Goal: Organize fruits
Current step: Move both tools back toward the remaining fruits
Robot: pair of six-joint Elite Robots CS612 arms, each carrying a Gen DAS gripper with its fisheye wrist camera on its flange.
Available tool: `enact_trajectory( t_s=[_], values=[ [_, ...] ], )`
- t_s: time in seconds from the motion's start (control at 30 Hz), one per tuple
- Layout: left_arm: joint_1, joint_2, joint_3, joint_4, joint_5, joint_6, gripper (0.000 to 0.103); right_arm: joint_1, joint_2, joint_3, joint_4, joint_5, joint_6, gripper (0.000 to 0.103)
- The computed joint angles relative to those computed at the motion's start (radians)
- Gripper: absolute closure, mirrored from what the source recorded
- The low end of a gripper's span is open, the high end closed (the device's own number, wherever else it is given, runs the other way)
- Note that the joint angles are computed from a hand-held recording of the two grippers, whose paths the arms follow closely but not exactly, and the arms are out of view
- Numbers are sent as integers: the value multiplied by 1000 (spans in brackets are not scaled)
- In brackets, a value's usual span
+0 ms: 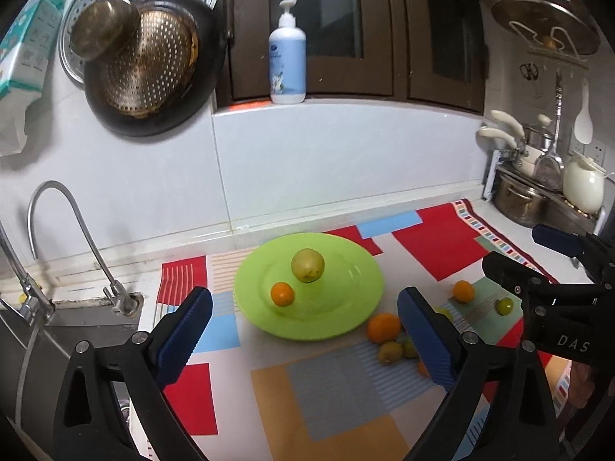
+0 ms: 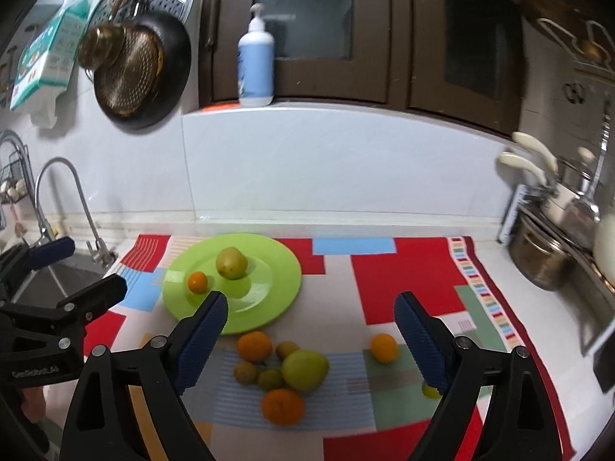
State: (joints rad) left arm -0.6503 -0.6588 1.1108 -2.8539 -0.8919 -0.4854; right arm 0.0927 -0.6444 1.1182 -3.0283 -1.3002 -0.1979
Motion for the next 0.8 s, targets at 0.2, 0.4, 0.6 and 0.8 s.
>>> enact_trajectory(
  t_s=[0.2,0.4,0.6,0.8],
  values=[
    [-20,-13,25,-40,14,17,0,-10,-40,84,-93,-46,21,12],
    [-45,-5,8,-34,74,-8,0,-30,-53,115,-130,-31,16,12],
    [-73,17,-38,34,156,-71,0,-61,-54,118,-126,37,-13,12],
    [-90,49,-90,90,199,-103,0,-86,-45,110,-113,70,-19,12]
  ],
)
